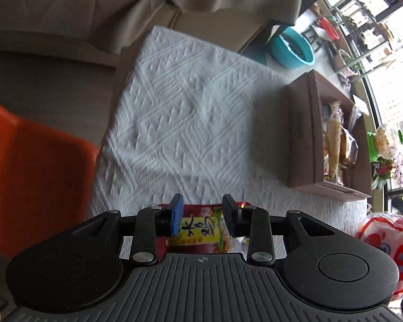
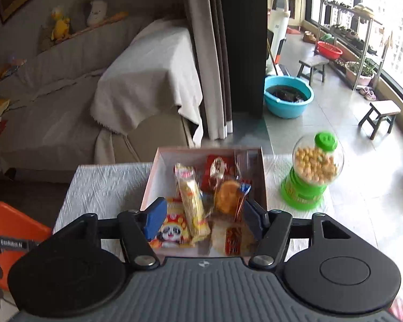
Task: Organize snacks
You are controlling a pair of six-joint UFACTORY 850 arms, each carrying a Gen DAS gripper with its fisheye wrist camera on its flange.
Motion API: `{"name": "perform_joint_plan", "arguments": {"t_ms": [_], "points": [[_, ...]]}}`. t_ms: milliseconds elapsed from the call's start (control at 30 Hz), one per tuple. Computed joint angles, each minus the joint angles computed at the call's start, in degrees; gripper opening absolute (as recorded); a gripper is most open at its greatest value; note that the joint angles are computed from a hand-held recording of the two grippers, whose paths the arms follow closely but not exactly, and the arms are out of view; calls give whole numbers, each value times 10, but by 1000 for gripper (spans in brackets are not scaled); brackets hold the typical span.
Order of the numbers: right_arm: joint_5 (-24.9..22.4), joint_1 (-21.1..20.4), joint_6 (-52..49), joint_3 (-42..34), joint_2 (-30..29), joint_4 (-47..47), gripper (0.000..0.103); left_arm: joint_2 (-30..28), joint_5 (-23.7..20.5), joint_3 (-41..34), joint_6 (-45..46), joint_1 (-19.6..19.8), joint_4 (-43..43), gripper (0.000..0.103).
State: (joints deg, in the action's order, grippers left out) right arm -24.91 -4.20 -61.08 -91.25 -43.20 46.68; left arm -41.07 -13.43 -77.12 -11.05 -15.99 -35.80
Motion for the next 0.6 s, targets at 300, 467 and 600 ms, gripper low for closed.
{"name": "perform_joint_plan", "arguments": {"t_ms": [300, 467, 600], "points": [[-36, -18, 186, 180, 42, -265, 64, -32, -48, 6, 295, -12, -299, 37], [12, -12, 247, 220, 39, -361, 64, -64, -134, -39, 342, -34, -322, 37], [32, -3, 275, 221, 33, -355, 62, -76, -161, -70, 328, -55, -283, 37]]}}
